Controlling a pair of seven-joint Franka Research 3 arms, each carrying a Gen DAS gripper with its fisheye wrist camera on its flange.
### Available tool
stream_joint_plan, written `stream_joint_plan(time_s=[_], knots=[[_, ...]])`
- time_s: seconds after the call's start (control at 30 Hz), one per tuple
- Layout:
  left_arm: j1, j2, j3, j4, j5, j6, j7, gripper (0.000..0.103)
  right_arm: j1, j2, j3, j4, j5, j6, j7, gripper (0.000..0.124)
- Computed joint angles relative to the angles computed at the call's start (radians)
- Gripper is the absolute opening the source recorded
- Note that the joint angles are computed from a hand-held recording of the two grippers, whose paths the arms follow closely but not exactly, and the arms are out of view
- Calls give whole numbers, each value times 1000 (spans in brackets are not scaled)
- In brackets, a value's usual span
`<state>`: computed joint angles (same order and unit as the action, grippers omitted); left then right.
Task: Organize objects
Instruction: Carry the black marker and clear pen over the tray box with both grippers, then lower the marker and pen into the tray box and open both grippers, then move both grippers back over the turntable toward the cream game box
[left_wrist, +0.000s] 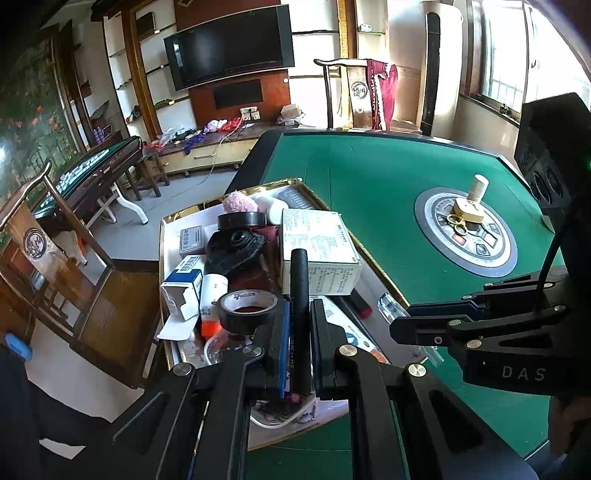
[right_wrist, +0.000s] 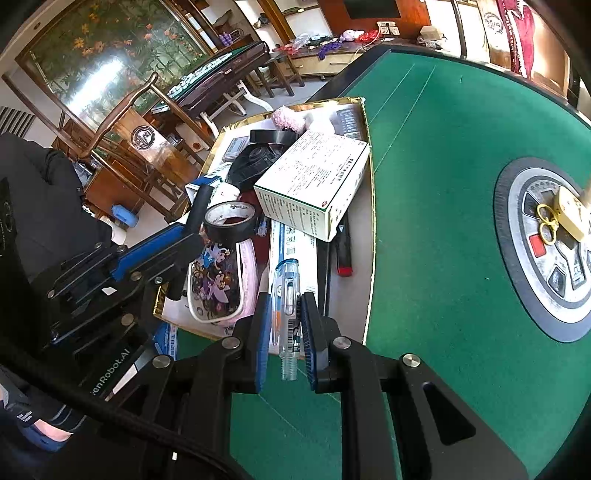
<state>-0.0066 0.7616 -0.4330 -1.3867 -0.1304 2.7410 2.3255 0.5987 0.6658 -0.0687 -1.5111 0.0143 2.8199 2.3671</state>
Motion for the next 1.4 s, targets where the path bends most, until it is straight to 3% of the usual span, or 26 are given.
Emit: stream_joint_plan(time_s=[0.4,0.7,0.87,1.07,1.13,1.17,1.27,1.37,1.4], knots=[[-42,80,44,123,29,-58,-50,8,-20,53,7,63,19,-26,-10,14],[-90,208,77,341,35,-202,-113,8,-17,108,-12,142,-10,-100,4,14],[-93,224,75,371,16,-226,-114,8,-23,135,-8,175,-16,-132,11,14],[-94,289,64,505,-32,-349,-115,9,-31,122,-2,149,-9,-118,22,14],[-97,325,62,582,-55,-428,-130,10,-31,110,-2,130,-7,-104,26,18],[-100,340,62,615,-67,-462,-135,13,-32,108,0,130,-5,-105,24,19],[-99,383,51,708,-110,-564,-135,36,-25,89,-7,101,-5,-79,41,22],[-89,348,60,659,-144,-559,-147,54,-13,64,-18,64,-8,-48,61,25],[-81,321,60,613,-155,-537,-141,55,-11,52,-20,45,-8,-34,67,26]])
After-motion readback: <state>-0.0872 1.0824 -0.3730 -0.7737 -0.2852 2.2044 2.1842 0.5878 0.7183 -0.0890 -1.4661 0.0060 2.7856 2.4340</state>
